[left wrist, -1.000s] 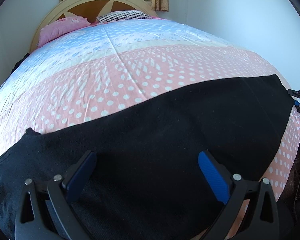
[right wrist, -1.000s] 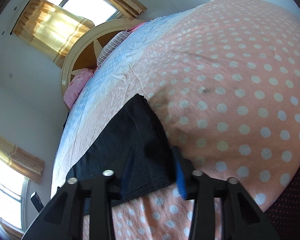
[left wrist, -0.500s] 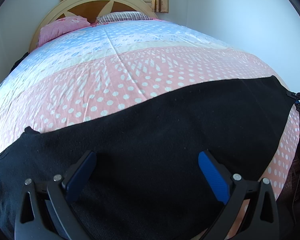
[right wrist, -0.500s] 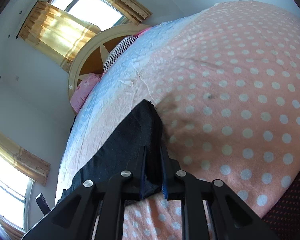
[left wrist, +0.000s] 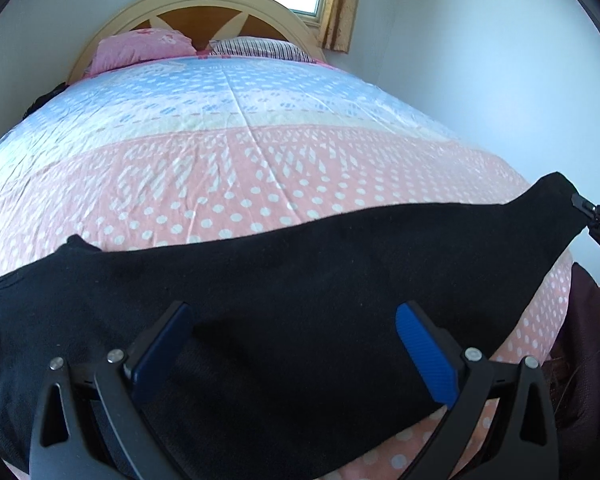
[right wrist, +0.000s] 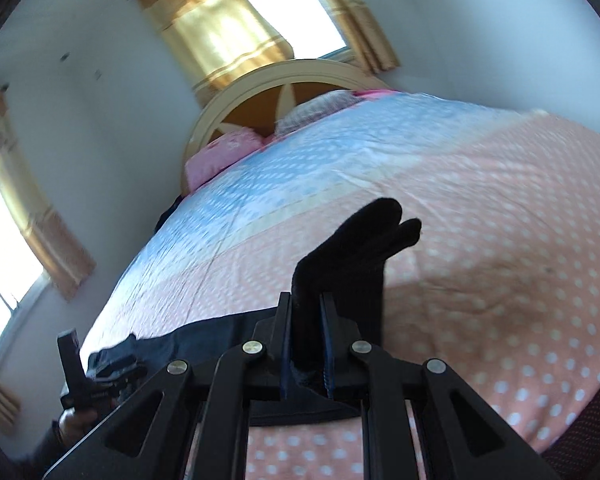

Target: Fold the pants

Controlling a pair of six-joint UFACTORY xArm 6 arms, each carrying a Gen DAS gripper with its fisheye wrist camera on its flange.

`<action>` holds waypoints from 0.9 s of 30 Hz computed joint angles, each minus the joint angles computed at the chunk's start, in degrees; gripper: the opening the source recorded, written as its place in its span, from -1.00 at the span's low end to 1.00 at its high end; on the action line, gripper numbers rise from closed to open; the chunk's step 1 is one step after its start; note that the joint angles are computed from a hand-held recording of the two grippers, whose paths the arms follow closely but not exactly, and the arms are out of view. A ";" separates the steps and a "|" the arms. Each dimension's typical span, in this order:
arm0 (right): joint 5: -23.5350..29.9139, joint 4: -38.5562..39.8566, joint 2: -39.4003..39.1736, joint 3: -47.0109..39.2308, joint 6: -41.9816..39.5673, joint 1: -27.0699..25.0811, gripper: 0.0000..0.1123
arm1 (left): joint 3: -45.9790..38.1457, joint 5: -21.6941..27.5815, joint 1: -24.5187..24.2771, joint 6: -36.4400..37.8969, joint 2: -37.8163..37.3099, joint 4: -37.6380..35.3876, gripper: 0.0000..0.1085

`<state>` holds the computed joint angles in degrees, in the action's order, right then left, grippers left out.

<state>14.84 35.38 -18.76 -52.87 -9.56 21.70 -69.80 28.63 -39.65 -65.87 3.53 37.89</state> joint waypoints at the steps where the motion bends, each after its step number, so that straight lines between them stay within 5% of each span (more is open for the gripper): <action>1: 0.00 -1.47 0.76 -1.04 0.63 1.16 -0.77 | 0.09 0.03 0.09 -0.23 -0.24 0.37 0.90; 11: 3.11 -7.87 12.12 -11.06 0.98 12.53 -0.77 | 2.16 -4.30 1.13 1.18 -1.52 -2.86 0.90; 20: 8.50 -24.17 17.79 -11.89 6.63 15.63 -0.69 | 0.85 -5.03 0.64 5.06 -0.06 -6.17 0.90; 25: 10.54 -3.09 12.31 -8.88 -10.90 14.06 -0.53 | -0.59 -6.30 0.37 8.44 1.40 -10.34 0.89; 27: 8.25 -1.68 9.69 -6.22 -11.49 13.01 -0.53 | -2.18 -6.33 -0.20 9.70 2.41 -10.96 0.89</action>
<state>23.10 33.70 -9.07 -59.09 -21.05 34.71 -71.98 22.30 -39.85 -56.17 5.95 26.93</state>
